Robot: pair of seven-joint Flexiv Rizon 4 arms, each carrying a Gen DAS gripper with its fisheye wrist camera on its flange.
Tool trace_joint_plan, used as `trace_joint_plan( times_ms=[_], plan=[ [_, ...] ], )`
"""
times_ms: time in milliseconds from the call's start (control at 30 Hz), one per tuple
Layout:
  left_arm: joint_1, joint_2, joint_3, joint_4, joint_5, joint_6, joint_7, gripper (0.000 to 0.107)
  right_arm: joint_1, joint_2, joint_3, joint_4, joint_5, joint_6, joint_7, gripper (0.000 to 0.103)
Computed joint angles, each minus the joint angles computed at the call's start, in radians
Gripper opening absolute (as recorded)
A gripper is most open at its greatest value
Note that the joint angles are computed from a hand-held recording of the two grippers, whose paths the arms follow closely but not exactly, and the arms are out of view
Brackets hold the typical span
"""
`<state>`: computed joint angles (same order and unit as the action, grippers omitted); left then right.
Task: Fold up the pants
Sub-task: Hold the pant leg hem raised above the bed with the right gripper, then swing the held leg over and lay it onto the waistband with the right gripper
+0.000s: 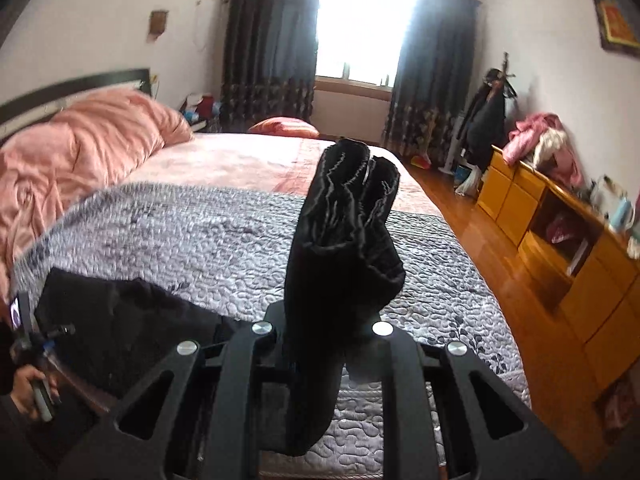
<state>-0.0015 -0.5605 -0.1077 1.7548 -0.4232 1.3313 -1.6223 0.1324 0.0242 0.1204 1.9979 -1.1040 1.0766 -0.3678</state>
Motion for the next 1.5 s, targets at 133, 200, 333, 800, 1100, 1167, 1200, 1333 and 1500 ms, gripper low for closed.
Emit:
trace_joint_plan(
  times_ms=[133, 200, 333, 800, 1100, 1167, 1200, 1333, 1500],
  plan=[
    [0.008, 0.001, -0.013, 0.005, -0.01, 0.006, 0.01, 0.099, 0.036, -0.041, 0.011, -0.037, 0.0, -0.046, -0.038, 0.015],
    [0.016, 0.003, -0.022, 0.01, -0.018, 0.011, 0.02, 0.099, 0.06, -0.063, 0.012, -0.054, -0.003, -0.075, -0.056, 0.015],
    [0.034, 0.011, -0.048, 0.031, -0.043, 0.028, 0.044, 0.099, 0.098, -0.099, 0.008, -0.078, 0.024, -0.096, -0.085, 0.015],
    [0.066, 0.023, -0.098, 0.068, -0.116, 0.066, 0.104, 0.099, 0.205, -0.199, -0.012, -0.162, 0.079, -0.189, -0.185, 0.015],
    [0.078, 0.03, -0.121, 0.089, -0.15, 0.089, 0.127, 0.099, 0.277, -0.273, -0.028, -0.22, 0.062, -0.306, -0.242, 0.015],
    [0.089, 0.033, -0.136, 0.097, -0.164, 0.097, 0.14, 0.099, 0.3, -0.298, -0.033, -0.239, 0.051, -0.342, -0.258, 0.015],
    [0.094, 0.035, -0.144, 0.102, -0.171, 0.101, 0.146, 0.099, 0.31, -0.31, -0.036, -0.246, 0.044, -0.359, -0.264, 0.015],
    [0.116, 0.04, -0.173, 0.116, -0.202, 0.112, 0.177, 0.099, 0.368, -0.368, -0.049, -0.283, -0.004, -0.449, -0.3, 0.015],
    [0.126, 0.045, -0.194, 0.129, -0.233, 0.127, 0.199, 0.099, 0.432, -0.442, -0.07, -0.313, -0.064, -0.535, -0.351, 0.015]
  ],
)
